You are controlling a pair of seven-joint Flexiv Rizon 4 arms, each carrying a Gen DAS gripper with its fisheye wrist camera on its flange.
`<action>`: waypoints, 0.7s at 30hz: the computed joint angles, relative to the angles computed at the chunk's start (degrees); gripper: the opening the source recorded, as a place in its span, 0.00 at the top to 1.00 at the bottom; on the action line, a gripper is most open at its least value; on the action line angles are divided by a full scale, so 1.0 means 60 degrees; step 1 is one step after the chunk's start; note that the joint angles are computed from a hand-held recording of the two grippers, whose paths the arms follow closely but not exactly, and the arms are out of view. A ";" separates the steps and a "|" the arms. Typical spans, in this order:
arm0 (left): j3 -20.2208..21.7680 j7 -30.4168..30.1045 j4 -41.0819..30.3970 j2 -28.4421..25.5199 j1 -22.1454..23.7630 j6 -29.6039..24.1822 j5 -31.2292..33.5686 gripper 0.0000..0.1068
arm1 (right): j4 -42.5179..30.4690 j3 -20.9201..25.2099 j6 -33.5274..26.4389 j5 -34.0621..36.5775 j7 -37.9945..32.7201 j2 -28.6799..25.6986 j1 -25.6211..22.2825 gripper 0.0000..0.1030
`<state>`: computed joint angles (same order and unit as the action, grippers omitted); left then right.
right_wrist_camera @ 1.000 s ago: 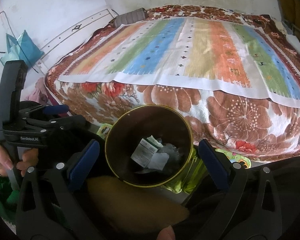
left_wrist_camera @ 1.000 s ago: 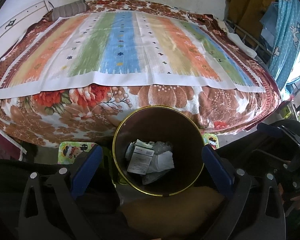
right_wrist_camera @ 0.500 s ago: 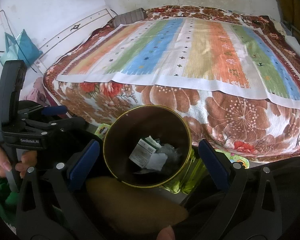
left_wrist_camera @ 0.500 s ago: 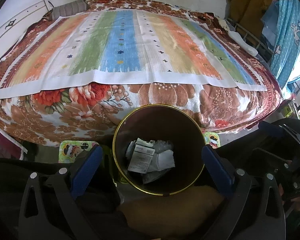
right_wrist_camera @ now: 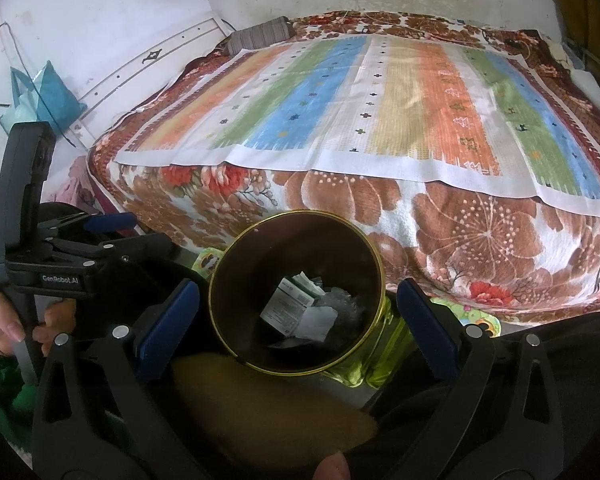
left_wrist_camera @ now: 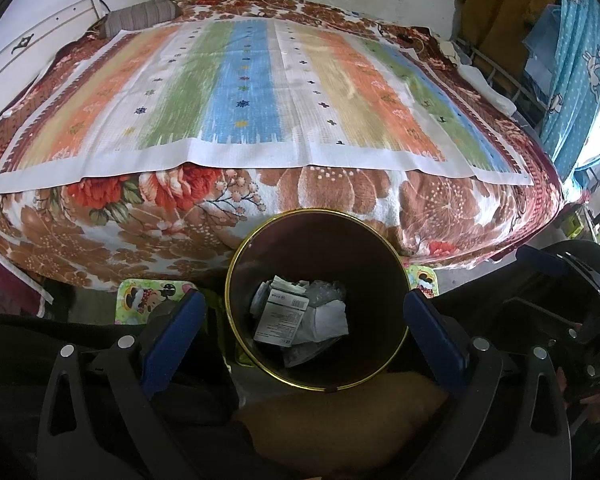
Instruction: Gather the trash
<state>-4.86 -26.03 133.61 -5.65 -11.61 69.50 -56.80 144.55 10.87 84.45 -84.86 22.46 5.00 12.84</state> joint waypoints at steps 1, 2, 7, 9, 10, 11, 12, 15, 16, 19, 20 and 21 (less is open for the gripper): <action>0.0001 0.0006 -0.0002 -0.0003 0.0002 -0.0004 -0.0002 0.09 | -0.0005 -0.0001 0.0002 -0.0024 0.0025 -0.0003 -0.0001 0.08; 0.0003 0.0007 -0.0001 -0.0003 0.0003 -0.0003 0.0009 0.09 | -0.0003 -0.0002 0.0001 -0.0025 0.0018 -0.0002 -0.0001 0.08; 0.0006 0.0004 -0.0007 -0.0011 0.0010 -0.0002 0.0015 0.09 | -0.0009 -0.0010 0.0026 -0.0058 0.0075 -0.0010 -0.0005 0.08; 0.0003 0.0042 -0.0013 -0.0012 0.0017 -0.0014 -0.0003 0.09 | -0.0022 -0.0007 0.0021 -0.0073 0.0099 -0.0015 0.0003 0.08; 0.0004 0.0035 -0.0015 -0.0017 0.0019 -0.0014 0.0003 0.09 | -0.0022 -0.0006 0.0013 -0.0060 0.0084 -0.0021 0.0006 0.08; 0.0004 0.0021 -0.0013 -0.0016 0.0018 -0.0011 0.0012 0.09 | -0.0014 0.0000 0.0006 -0.0013 0.0050 -0.0015 0.0012 0.08; 0.0004 0.0021 -0.0013 -0.0016 0.0019 -0.0011 0.0012 0.09 | -0.0035 0.0013 -0.0013 0.0001 0.0058 -0.0038 0.0029 0.08; 0.0003 0.0036 -0.0004 -0.0001 0.0020 -0.0028 -0.0004 0.09 | -0.0009 -0.0012 0.0029 -0.0031 0.0053 -0.0010 0.0003 0.08; 0.0004 0.0041 -0.0009 -0.0007 0.0020 -0.0027 -0.0011 0.09 | -0.0008 -0.0001 0.0015 0.0005 0.0028 -0.0010 0.0010 0.08; 0.0006 0.0026 -0.0017 -0.0013 0.0024 -0.0032 0.0001 0.09 | -0.0034 -0.0002 0.0024 -0.0049 0.0090 -0.0029 0.0008 0.08; 0.0008 0.0044 -0.0024 -0.0022 0.0030 -0.0032 -0.0001 0.09 | -0.0033 -0.0004 0.0022 -0.0054 0.0107 -0.0027 0.0008 0.08; 0.0008 0.0065 -0.0022 -0.0014 0.0035 -0.0071 -0.0005 0.09 | -0.0017 -0.0004 0.0020 -0.0028 0.0074 -0.0014 0.0006 0.08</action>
